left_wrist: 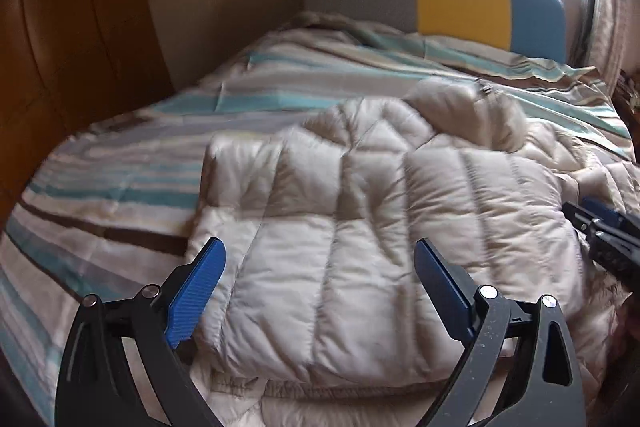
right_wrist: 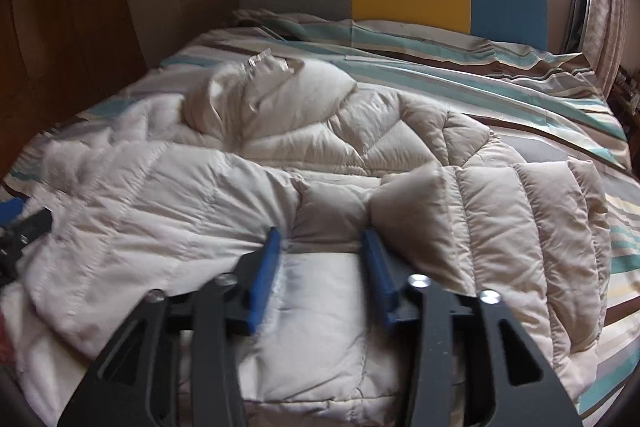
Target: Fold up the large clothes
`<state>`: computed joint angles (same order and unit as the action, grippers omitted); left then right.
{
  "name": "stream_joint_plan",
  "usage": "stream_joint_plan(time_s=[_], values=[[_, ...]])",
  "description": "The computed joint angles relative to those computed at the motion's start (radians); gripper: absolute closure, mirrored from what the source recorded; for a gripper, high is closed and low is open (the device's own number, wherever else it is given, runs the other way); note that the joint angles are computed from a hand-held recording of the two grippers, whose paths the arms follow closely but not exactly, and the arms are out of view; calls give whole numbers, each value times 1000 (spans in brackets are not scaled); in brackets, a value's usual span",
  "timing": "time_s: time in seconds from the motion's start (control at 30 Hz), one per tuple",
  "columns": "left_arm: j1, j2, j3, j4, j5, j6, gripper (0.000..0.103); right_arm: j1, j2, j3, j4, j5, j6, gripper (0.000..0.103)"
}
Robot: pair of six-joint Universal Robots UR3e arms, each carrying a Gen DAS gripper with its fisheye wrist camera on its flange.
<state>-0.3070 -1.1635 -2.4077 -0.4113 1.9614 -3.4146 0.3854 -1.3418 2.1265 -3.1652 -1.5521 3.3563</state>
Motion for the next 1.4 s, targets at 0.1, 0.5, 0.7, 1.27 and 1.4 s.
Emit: stream_joint_plan(time_s=[0.1, 0.5, 0.7, 1.27, 1.4], values=[[-81, -55, 44, 74, 91, 6, 9, -8, -120, 85, -2, 2, -25, 48], [34, -271, 84, 100, -171, 89, 6, 22, -49, 156, -46, -135, -25, 49], [74, -323, 52, 180, -217, 103, 3, 22, -1, 153, -89, -135, -21, 48], [63, 87, 34, 42, -60, 15, 3, -54, -323, 149, 268, -17, -40, 38], [107, 164, 26, 27, -74, -21, 3, -44, -450, 191, 330, -15, -12, 38]])
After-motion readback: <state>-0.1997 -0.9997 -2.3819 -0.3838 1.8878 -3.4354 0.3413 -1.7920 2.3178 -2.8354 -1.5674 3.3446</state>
